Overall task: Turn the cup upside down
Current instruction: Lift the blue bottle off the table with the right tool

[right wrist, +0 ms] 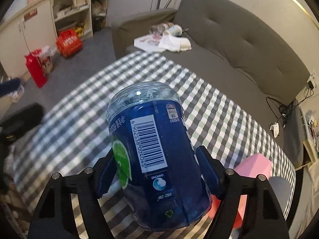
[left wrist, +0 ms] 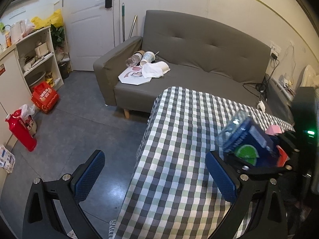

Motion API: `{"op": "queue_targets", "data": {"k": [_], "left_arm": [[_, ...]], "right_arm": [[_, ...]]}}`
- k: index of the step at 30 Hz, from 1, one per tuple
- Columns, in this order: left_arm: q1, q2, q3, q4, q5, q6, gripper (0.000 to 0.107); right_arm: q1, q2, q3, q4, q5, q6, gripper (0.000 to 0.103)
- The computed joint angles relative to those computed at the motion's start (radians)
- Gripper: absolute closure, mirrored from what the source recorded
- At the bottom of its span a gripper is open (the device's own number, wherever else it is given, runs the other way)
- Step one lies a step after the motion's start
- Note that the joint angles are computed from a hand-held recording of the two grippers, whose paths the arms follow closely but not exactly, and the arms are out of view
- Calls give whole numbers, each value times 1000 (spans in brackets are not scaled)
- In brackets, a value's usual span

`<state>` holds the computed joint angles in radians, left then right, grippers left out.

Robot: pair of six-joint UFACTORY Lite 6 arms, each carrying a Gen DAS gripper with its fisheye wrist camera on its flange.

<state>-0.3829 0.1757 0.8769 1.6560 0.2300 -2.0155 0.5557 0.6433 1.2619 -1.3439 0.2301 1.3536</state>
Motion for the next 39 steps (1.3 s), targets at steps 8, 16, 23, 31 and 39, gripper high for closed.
{"op": "queue_targets", "data": {"k": [8, 16, 23, 31, 39], "left_arm": [[-72, -75, -55, -6, 84, -14, 4], [-212, -181, -118, -120, 150, 66, 4], [-351, -217, -148, -200, 245, 97, 4], [-434, -209, -153, -264, 324, 87, 4], [-480, -190, -133, -308, 361, 100, 4]], "right_arm": [[70, -350, -377, -179, 52, 366, 28], [76, -585, -743, -269, 149, 823, 28], [117, -688, -893, -263, 204, 988, 28], [93, -681, -966, -466, 172, 1199, 28], [-31, -711, -1009, -828, 74, 1459, 15]]}}
